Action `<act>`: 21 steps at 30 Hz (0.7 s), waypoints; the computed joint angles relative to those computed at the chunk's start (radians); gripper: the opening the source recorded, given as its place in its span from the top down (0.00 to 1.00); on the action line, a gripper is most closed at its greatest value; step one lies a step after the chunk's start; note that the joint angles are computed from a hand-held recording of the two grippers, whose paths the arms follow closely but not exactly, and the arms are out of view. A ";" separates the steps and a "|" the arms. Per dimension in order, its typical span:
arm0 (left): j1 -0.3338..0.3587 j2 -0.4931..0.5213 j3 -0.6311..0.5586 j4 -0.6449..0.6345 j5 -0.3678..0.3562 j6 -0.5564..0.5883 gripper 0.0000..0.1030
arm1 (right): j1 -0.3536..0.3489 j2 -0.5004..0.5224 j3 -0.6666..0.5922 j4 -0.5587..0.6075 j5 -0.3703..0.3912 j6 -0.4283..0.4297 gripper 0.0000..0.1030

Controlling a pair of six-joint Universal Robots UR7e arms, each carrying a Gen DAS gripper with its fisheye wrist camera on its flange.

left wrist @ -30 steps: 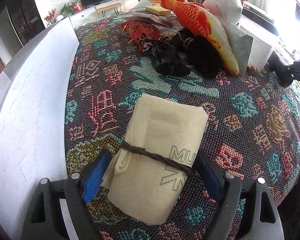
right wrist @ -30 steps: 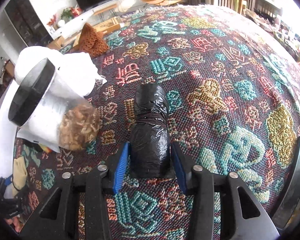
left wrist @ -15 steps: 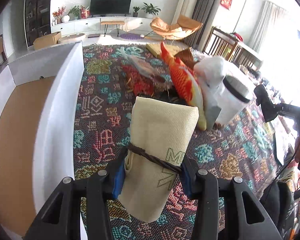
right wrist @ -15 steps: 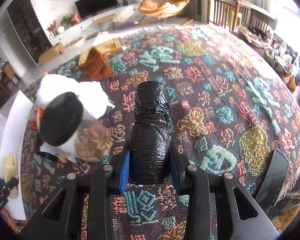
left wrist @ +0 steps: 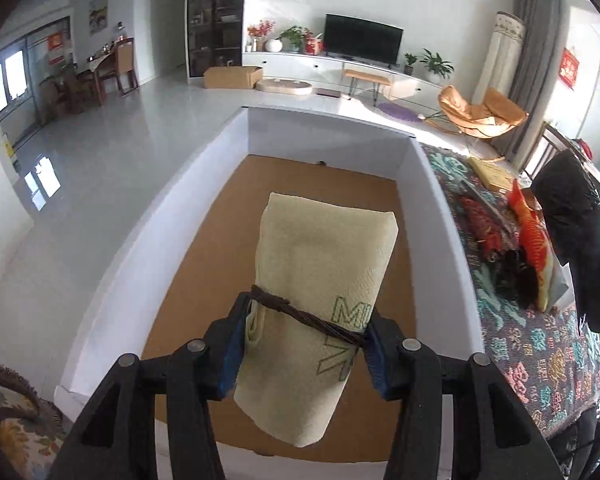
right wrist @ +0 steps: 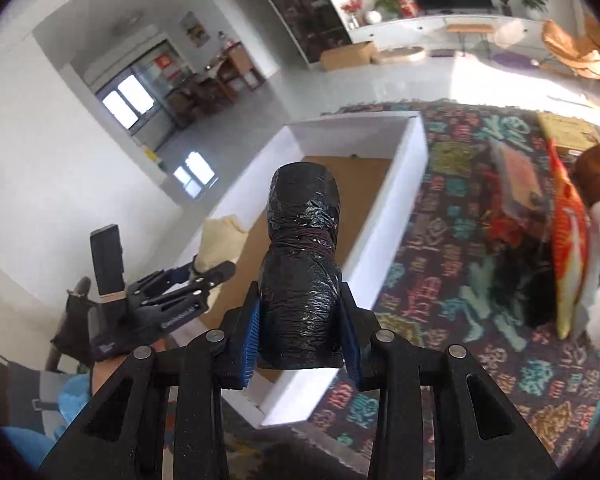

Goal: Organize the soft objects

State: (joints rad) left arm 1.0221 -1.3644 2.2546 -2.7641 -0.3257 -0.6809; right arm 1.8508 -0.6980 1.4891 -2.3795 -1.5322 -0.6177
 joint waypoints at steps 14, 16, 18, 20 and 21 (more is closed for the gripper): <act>-0.006 0.176 -0.047 -0.339 -0.081 0.180 0.09 | -0.123 -0.062 0.202 -0.445 -0.213 -0.141 0.28; -0.030 0.256 -0.099 -0.422 -0.145 0.289 0.09 | -0.175 -0.061 0.223 -0.523 -0.299 -0.136 0.28; -0.050 0.331 -0.150 -0.460 -0.219 0.363 0.07 | -0.231 -0.057 0.230 -0.581 -0.366 -0.108 0.28; -0.050 0.409 -0.212 -0.466 -0.301 0.415 0.03 | -0.272 -0.061 0.237 -0.647 -0.423 -0.073 0.29; -0.045 0.450 -0.248 -0.453 -0.331 0.426 0.02 | -0.288 -0.060 0.237 -0.689 -0.450 -0.057 0.29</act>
State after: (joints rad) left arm 0.9768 -0.9148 2.0066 -3.2176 -0.6569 -0.2549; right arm 1.5627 -0.7578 1.7266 -3.0683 -1.9821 -0.6749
